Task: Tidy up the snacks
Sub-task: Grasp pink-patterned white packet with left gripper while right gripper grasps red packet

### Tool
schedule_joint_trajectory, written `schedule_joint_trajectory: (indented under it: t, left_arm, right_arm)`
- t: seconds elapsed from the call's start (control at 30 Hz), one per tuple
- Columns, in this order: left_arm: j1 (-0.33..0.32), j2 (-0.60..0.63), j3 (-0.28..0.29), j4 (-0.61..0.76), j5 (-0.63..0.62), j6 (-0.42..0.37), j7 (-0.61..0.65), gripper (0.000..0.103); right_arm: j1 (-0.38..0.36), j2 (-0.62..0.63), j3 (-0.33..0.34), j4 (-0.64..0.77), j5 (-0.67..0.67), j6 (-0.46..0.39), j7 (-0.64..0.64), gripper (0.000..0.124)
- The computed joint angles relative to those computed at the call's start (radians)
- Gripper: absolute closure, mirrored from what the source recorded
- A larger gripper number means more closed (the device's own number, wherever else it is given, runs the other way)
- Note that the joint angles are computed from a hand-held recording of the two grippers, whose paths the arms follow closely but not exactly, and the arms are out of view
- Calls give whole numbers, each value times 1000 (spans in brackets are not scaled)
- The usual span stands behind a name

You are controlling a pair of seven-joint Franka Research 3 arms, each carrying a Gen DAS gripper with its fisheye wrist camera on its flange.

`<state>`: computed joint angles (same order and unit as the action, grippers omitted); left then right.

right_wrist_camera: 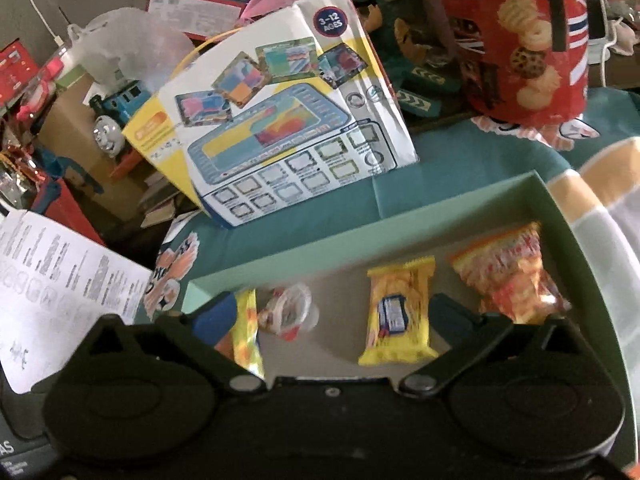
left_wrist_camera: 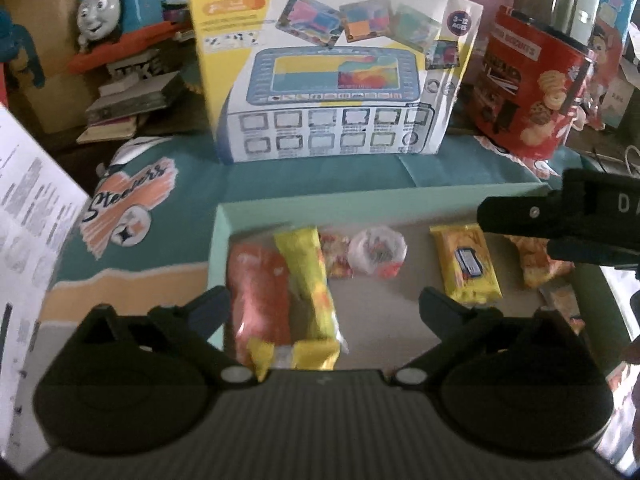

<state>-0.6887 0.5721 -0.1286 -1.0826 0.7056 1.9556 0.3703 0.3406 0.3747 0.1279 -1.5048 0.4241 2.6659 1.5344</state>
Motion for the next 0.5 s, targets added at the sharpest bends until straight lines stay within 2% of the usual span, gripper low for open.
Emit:
schedule_joint_trajectory:
  t: [0.17, 0.5]
  left_arm:
    - [-13, -116, -22, -150, 28, 2, -78, 0]
    - [22, -311, -131, -432, 25, -1, -247, 0]
  right_arm:
    - [-9, -136, 19, -173, 58, 41, -57, 21]
    - [12, -361, 10, -455, 208, 65, -199, 21]
